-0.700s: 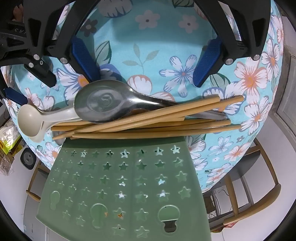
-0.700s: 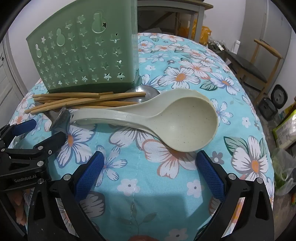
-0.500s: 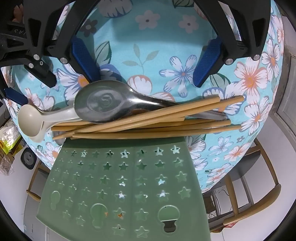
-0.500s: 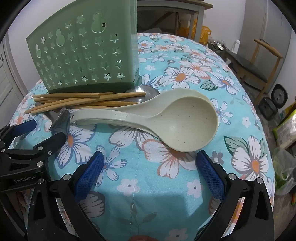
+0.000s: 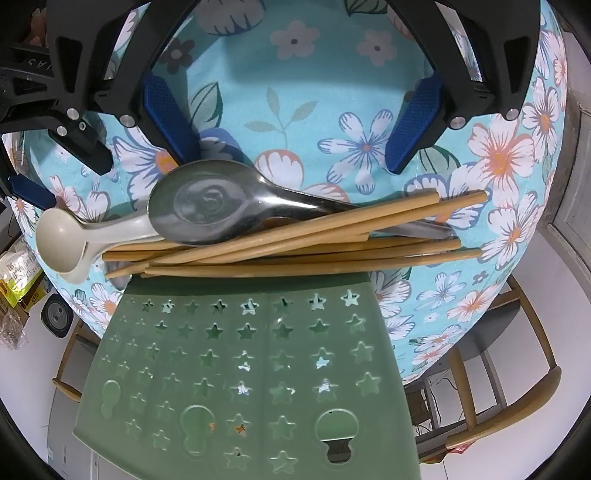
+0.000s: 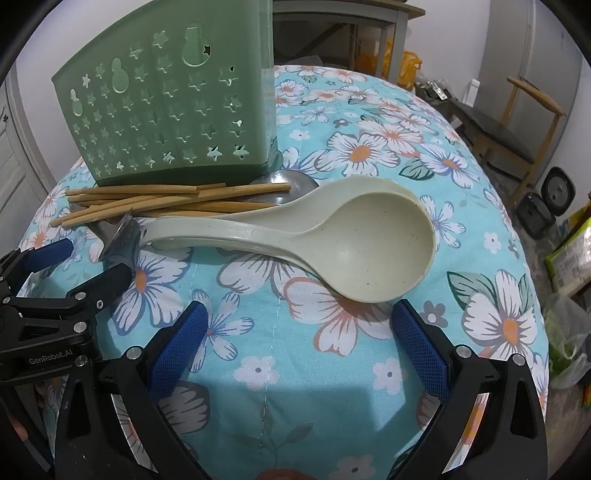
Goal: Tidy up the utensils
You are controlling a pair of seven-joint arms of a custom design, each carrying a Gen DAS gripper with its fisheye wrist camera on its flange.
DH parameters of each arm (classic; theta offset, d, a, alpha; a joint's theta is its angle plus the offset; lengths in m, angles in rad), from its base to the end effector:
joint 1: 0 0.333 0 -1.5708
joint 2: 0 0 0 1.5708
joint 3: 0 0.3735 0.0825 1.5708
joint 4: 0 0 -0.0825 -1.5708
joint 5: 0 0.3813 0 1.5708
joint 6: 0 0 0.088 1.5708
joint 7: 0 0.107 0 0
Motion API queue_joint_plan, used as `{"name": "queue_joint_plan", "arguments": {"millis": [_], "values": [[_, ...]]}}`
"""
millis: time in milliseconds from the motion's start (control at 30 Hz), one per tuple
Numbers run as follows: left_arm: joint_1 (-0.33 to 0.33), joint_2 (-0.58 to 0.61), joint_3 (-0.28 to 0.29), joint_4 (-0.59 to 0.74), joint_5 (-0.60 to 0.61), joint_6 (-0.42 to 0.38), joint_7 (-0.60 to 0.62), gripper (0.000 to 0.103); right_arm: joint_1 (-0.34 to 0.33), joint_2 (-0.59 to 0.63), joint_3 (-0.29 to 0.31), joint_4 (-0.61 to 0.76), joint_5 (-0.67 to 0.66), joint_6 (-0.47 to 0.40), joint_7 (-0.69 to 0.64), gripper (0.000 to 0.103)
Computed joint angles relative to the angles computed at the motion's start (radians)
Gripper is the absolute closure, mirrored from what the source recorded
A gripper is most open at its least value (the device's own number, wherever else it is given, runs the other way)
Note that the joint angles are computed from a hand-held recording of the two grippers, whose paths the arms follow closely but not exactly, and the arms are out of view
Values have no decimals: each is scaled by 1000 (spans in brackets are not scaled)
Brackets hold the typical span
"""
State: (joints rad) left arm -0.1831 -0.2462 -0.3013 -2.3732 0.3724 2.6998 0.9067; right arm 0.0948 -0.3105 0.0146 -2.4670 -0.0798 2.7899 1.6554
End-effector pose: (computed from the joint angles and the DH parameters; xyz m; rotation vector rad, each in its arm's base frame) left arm 0.4226 -0.2480 0.5333 -1.7482 1.9829 -0.6332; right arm 0.4588 0.0547 0.5375 -1.9377 1.7681 -0.6032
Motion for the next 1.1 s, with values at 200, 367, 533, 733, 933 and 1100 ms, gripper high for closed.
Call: {"name": "queue_joint_plan", "arguments": {"millis": [200,367,533,733,933,1100], "values": [[-1,0,1,0,0,0,0,5,2,-1,-2,1,6,-2,-4,8],[-1,0,1,0,-1,0,1,5,1,10,-3,4,8,5,-8,8],[-1,0,1,0,0,0,0,5,1,9,-3,4,10,4,-9,8],[-1,0,1,0,0,0,0,5,1,8,-3,4,11,3,-10,8],[-1,0,2,-1,-2,1,1,5,1,9,-2,4,11,4,-10,8],[-1,0,1,-1,-2,1,1,5,1,9,-3,4,12,4,-10,8]]}}
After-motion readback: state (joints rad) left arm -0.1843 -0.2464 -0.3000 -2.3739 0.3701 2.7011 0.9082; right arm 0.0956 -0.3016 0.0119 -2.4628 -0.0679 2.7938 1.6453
